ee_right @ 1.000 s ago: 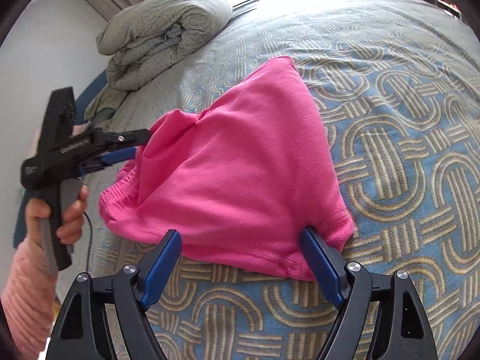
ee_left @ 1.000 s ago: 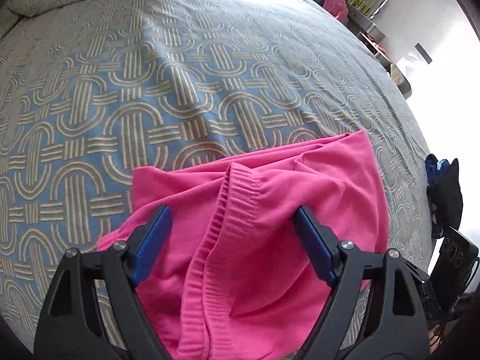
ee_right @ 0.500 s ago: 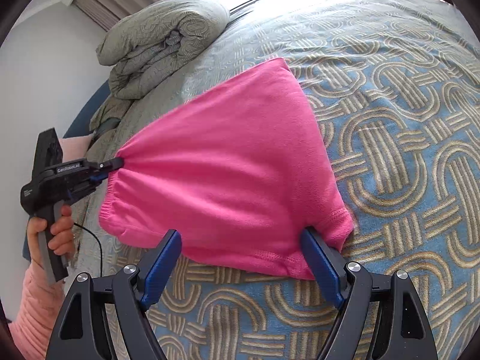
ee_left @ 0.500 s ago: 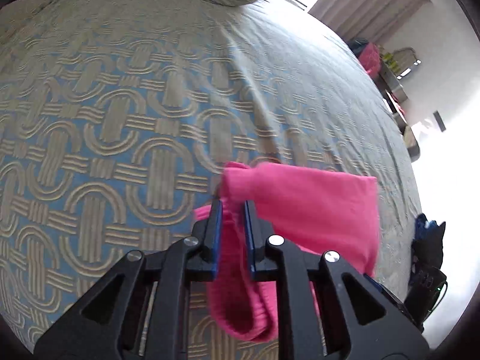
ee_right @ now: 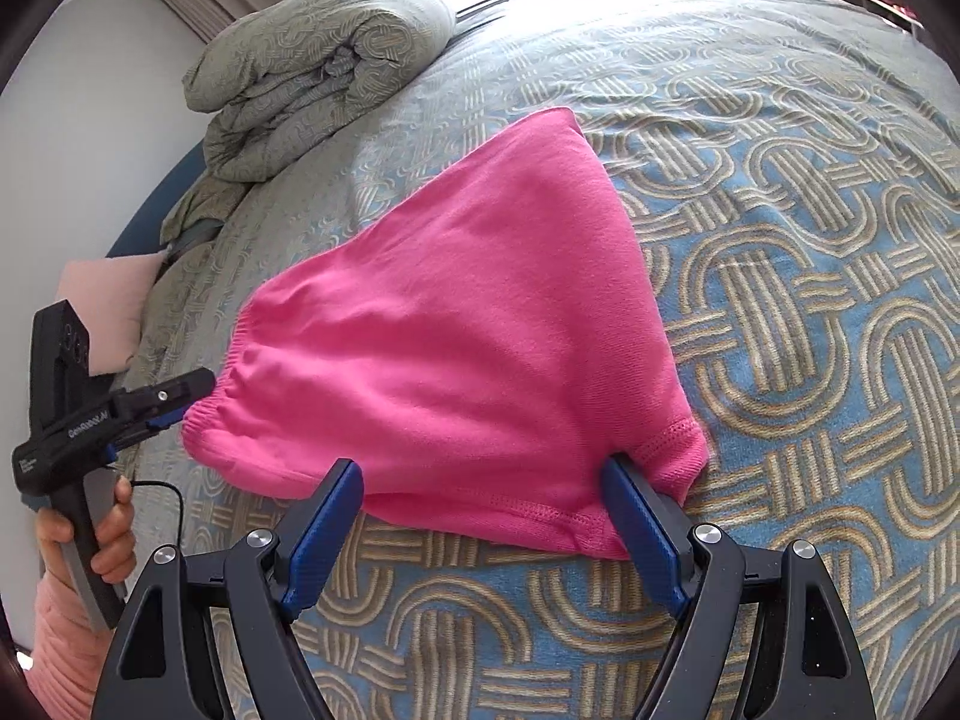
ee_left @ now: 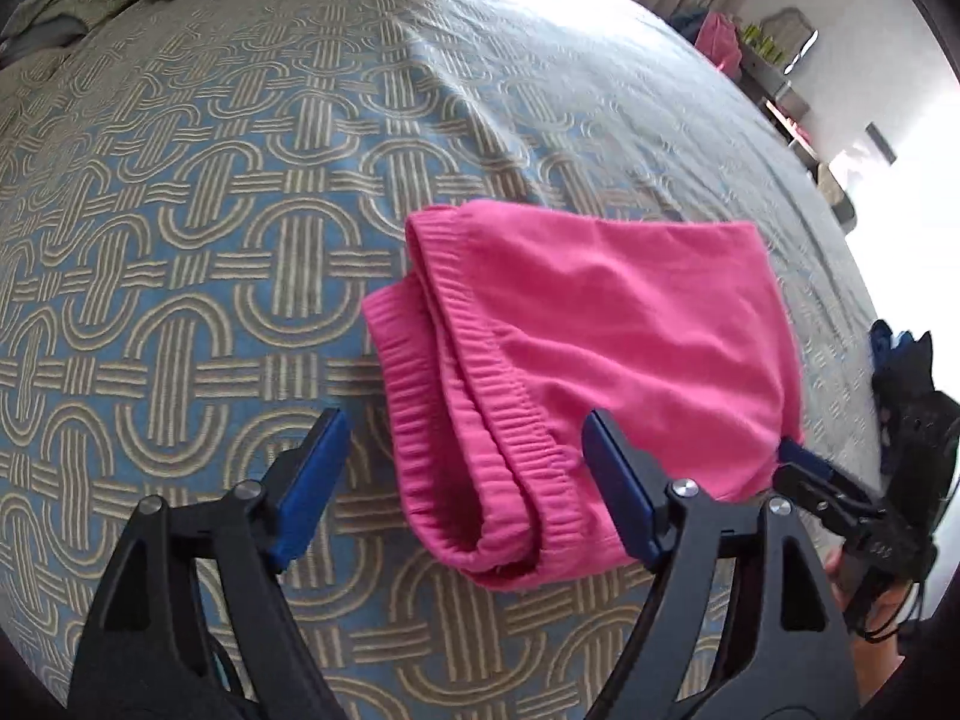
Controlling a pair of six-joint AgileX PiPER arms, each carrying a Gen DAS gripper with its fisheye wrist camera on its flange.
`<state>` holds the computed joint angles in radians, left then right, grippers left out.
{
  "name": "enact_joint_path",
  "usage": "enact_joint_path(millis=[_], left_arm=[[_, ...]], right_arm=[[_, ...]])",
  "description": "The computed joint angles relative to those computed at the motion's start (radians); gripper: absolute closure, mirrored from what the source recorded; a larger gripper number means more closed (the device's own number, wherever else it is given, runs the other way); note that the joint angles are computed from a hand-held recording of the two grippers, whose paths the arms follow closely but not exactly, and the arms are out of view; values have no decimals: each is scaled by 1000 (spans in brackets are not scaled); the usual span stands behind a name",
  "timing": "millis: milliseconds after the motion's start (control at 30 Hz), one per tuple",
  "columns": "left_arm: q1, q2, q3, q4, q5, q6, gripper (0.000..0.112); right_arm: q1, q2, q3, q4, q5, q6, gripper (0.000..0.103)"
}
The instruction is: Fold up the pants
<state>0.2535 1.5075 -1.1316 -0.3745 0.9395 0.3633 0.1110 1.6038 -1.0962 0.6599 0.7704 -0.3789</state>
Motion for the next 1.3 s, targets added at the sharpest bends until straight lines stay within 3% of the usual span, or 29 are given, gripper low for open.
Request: enact_joint_path(millis=[67,167,333,467,533,600,667,767,867,933,1067,1233,1300], left_arm=[[-66,41,5,123,-45,-98,32],[-59,56,20,88,-70,-99,30],[-17,57,7,62,-35,-51,30],[4,37,-27,55,7,-61,31],[4,20,-37,38,19,-44,31],[-16,30,-58,69,13,-54,30],[-45,68,-88,132,2,-103,31],[-22,150,-136,75,27,-82,31],[2,199,-154,-13,35,-37,31],[-7,217,-170,-20,26,-39,31],[-36,233,-193,-25,24,-43,36],[-77,221,-188,-25,11,-40,71],[-94,216,-190,-4,-2,-49,77]], right_arm=[[11,3,-12,-25,3,28,19],[9,8,-17,-22,10,26,19],[-23,25,-30,24,47,-28,19],[-41,11,-107,-42,111,45,25],[-56,-4,-167,-61,101,47,25],[-59,49,-297,-121,126,94,25],[-57,179,-482,-165,231,134,24],[-42,369,-682,-243,328,240,24],[-54,456,-709,-168,376,228,24],[-29,428,-637,-192,301,219,24],[78,379,-587,-434,217,334,41],[132,357,-583,-534,191,435,75],[131,338,-558,-529,174,443,86]])
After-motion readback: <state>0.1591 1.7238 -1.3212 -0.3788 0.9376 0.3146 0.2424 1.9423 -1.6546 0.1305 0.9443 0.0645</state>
